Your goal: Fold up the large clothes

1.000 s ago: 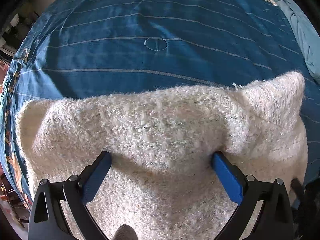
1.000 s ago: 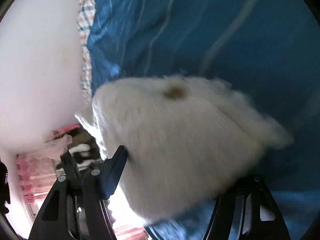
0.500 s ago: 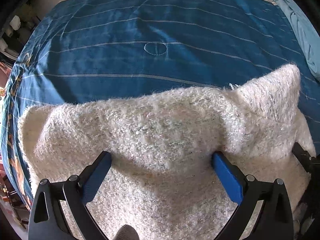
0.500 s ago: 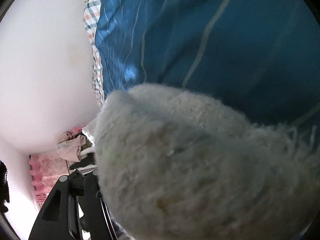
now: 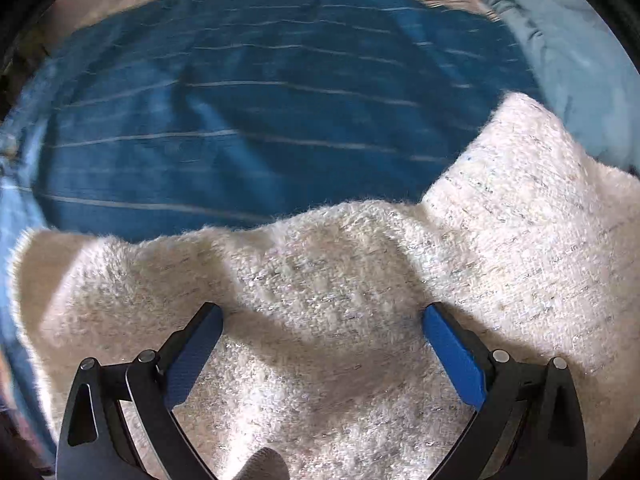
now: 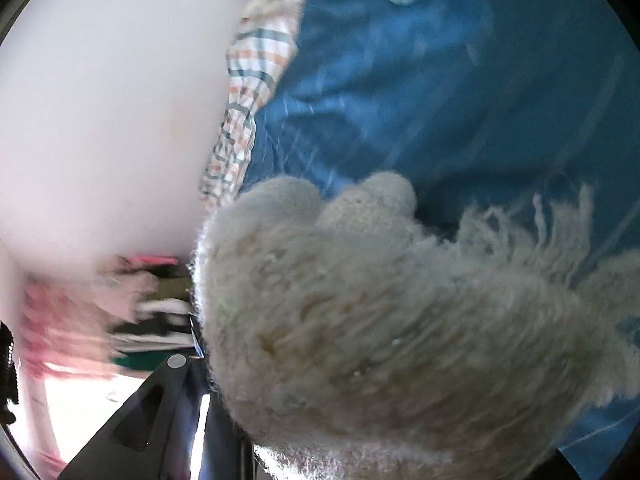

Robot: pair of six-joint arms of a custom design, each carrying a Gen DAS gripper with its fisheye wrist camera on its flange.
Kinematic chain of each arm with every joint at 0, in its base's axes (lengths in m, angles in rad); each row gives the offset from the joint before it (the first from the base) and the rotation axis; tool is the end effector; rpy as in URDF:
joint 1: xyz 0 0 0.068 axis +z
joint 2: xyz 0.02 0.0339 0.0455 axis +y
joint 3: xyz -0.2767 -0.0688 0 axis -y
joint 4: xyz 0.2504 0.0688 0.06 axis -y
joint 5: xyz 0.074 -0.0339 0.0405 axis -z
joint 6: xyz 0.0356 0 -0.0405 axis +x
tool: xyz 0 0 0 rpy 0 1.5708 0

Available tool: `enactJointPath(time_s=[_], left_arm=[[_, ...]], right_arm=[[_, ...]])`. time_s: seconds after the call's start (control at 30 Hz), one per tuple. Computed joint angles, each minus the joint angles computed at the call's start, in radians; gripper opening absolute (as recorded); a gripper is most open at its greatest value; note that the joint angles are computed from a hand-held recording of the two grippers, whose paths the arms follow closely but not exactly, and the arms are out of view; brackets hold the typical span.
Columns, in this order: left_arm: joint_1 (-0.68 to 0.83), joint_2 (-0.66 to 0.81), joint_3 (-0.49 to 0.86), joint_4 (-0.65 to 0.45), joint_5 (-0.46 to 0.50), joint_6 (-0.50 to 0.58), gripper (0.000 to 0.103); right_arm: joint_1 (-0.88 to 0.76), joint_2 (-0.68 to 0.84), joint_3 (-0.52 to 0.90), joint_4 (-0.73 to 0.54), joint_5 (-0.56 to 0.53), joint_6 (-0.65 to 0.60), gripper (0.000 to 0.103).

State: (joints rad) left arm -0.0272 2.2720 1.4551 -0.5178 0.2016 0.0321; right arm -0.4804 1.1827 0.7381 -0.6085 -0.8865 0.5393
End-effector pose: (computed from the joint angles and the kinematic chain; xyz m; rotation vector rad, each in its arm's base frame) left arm 0.4388 -0.0191 0.0776 0.1204 2.8890 -0.2916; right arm 0.2033 -0.0749 0.2322 0.9143 2.2575 1.1656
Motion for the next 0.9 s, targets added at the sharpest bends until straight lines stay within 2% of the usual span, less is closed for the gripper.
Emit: enactJointPath(time_s=[0.1,0.2,0.27,0.33,0.43,0.5,0.57,0.63,0.7,0.8,0.9], left_arm=[[0.006,0.034,0.064,-0.060,0.107,-0.049,0.103],[0.074,0.001,0.087,-0.138,0.150,-0.061,0.103],[0.168,-0.065,0.056,-0.177,0.177,-0.044,0.103],[0.288,-0.145,0.010,-0.209,0.174,0.008,0.103],[0.489,-0.226,-0.028,-0.249,0.076,0.137,0.103],[0.601,-0.278,-0.095,-0.211,-0.021,0.222,0.103],[0.729,-0.306,-0.174,-0.127,-0.111,0.317,0.103],[0.812,-0.287,-0.236,-0.041,-0.176,0.358,0.103],[0.876,-0.222,-0.256,0.038,-0.237,0.357,0.103],[0.940,-0.108,-0.256,0.118,-0.267,0.344,0.103],[0.961,-0.014,-0.212,0.116,-0.236,0.331,0.103]], right_arm=[[0.018,0.041,0.148,-0.110,0.078,-0.095,0.025],[0.107,0.046,0.256,-0.188,0.156,-0.137,0.025],[0.188,0.014,0.292,-0.220,0.204,-0.132,0.025],[0.366,-0.006,0.354,-0.238,0.293,-0.104,0.025],[0.689,0.049,0.435,-0.191,0.474,-0.019,0.025],[0.866,0.109,0.464,-0.149,0.552,0.048,0.025],[1.025,0.164,0.467,-0.105,0.621,0.112,0.025],[1.181,0.264,0.485,-0.059,0.694,0.147,0.025],[1.270,0.337,0.489,-0.021,0.733,0.170,0.025],[1.380,0.431,0.479,0.034,0.805,0.189,0.024],[1.457,0.502,0.453,0.083,0.835,0.201,0.025]])
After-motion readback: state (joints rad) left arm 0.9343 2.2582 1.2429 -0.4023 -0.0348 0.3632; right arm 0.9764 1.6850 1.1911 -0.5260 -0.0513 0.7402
